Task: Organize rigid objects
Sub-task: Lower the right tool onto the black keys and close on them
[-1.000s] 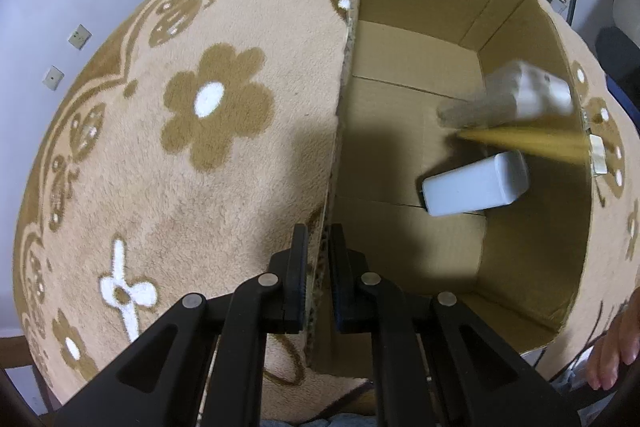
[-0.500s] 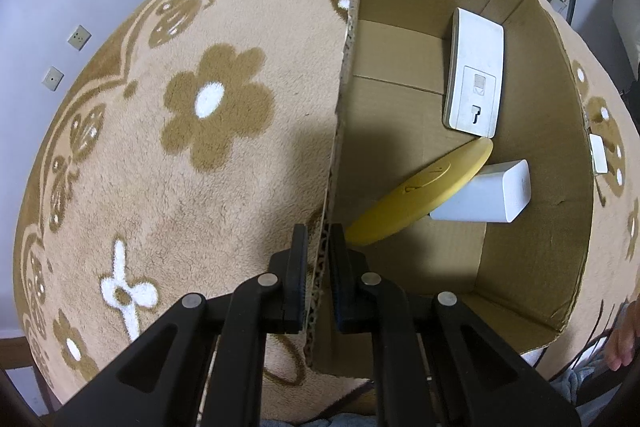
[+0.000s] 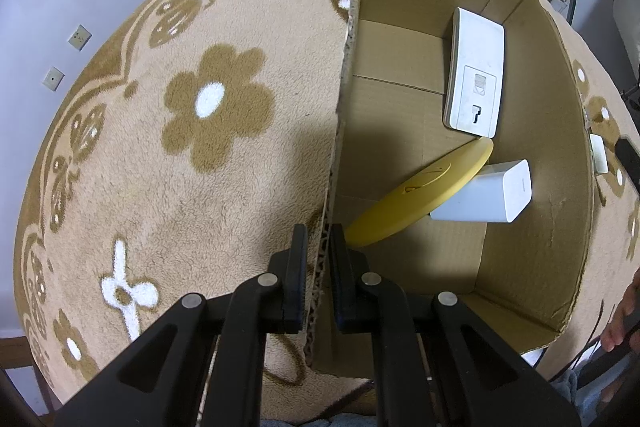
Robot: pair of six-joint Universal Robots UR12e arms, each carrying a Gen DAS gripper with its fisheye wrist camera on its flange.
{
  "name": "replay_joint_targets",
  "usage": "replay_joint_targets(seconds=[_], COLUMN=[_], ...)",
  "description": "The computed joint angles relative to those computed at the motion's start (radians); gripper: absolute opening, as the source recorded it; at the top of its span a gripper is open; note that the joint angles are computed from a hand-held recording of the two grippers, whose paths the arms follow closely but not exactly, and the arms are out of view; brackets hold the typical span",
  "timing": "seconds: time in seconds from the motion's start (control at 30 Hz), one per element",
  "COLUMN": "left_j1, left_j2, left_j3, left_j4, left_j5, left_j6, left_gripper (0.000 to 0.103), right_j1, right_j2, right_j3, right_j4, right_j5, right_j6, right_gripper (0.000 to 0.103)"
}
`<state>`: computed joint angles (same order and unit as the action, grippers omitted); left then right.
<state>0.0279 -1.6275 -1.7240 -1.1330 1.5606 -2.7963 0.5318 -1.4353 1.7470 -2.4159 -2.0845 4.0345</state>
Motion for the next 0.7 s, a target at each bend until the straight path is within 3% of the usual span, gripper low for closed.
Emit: replay_joint_targets(seconds=[0.27,0.47,0.5,0.57,0.63,0.7], left_j1=[-0.005,-0.003,-0.004,-0.002,0.000,0.000], left_j2=[-0.001,-0.001,-0.001,-0.002,-0.003,-0.003], left_j3=[-0.001,0.001,0.001,0.001,0.003,0.004], left_j4=[0.005,0.001,0.003,0.002,-0.004,-0.005], left_j5=[0.009,0.005,0.006,0.003,-0.002,-0.002], left_j6=[0.000,-0.004,-0.002,-0.002,-0.005,-0.007], left_gripper=[0.011,0.011,0.011,0.011,0.011,0.011], right_j1=[-0.007,-0.007,-0.004,-0.002,-0.014,-0.028], right_j2=[-0.016,0.002,0.007,0.012,0.006,0.001], right_j3=[0.020,0.009,0.003,0.001,0.012,0.026], right_j4=[0.116,0.160,0.173,0.179,0.164,0.139], right_j5=[0.037,0.051,0.039,0.025,0.061,0.103], right_j6=[0.065,0.011,0.003,-0.011,-0.003,0.009], right_gripper=[0.103,0.102,0.099,0.081,0.055,0.050])
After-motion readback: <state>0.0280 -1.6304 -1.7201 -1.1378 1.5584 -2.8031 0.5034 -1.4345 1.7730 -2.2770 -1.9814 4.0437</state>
